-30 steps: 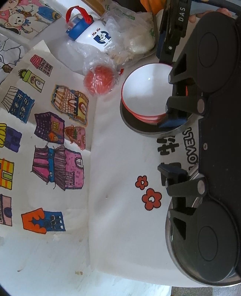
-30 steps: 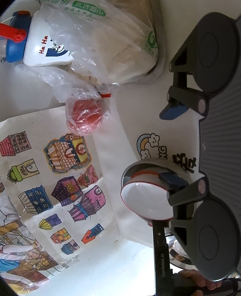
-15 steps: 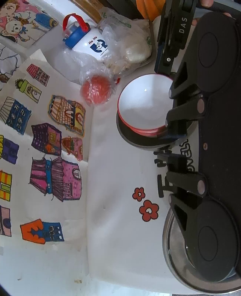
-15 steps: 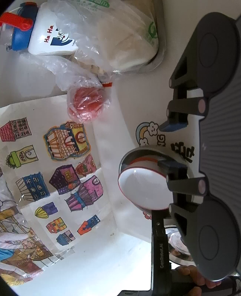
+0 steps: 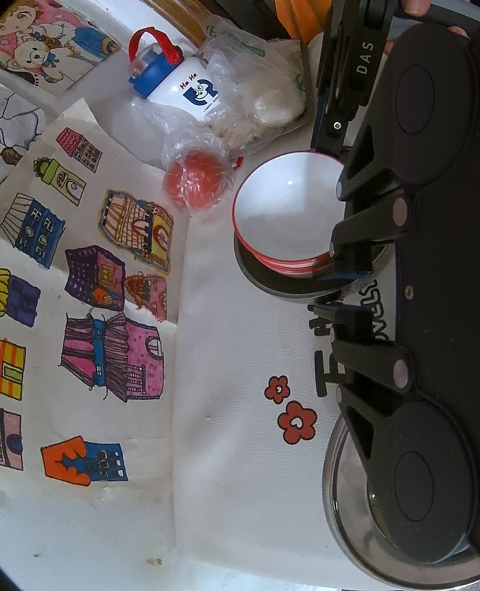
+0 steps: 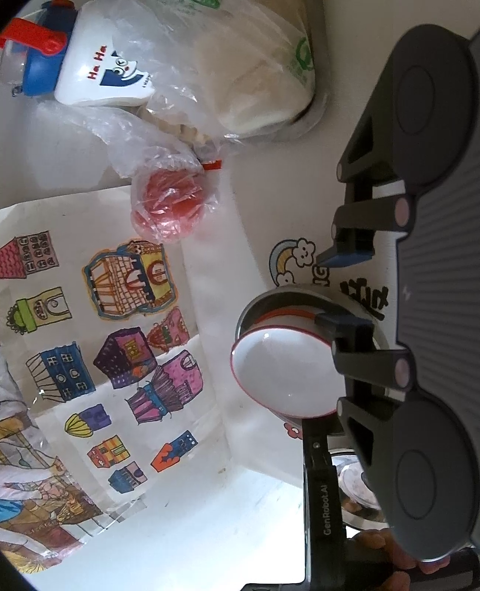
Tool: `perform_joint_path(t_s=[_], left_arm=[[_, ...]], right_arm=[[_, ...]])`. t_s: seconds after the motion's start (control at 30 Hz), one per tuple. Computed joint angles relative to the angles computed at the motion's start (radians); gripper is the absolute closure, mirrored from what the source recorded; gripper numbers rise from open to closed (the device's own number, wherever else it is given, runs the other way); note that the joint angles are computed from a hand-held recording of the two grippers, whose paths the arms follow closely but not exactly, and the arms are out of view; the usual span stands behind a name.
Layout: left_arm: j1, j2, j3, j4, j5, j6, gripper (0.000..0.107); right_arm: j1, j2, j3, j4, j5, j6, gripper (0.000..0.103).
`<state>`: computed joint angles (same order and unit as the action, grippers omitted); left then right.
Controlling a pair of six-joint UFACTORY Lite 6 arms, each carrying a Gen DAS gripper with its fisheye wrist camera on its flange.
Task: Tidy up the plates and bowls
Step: 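Close the right gripper on the steel bowl rim beside the left gripper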
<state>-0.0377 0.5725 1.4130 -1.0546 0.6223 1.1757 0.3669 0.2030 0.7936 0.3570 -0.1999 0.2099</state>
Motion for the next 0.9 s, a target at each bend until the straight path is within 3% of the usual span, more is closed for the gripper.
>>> perform_joint_path(t_s=[0.1, 0.23, 0.33, 0.57, 0.9], left_arm=[[0.001, 0.002, 0.002, 0.0, 0.0, -0.006, 0.094], [0.0, 0.0, -0.001, -0.002, -0.002, -0.007, 0.094], [-0.002, -0.005, -0.008, -0.012, -0.007, -0.004, 0.095], [0.006, -0.011, -0.024, -0.039, -0.009, 0.013, 0.095], [0.008, -0.007, -0.027, -0.028, -0.003, -0.003, 0.096]], right_arm=[[-0.015, 0.007, 0.013, -0.171, 0.017, 0.185, 0.077], [-0.002, 0.008, 0.029, -0.054, 0.035, 0.07, 0.081], [-0.017, 0.003, 0.021, -0.178, 0.03, 0.193, 0.083], [-0.014, -0.01, 0.019, -0.143, 0.033, 0.149, 0.084], [-0.038, -0.03, 0.006, -0.313, 0.047, 0.324, 0.085]])
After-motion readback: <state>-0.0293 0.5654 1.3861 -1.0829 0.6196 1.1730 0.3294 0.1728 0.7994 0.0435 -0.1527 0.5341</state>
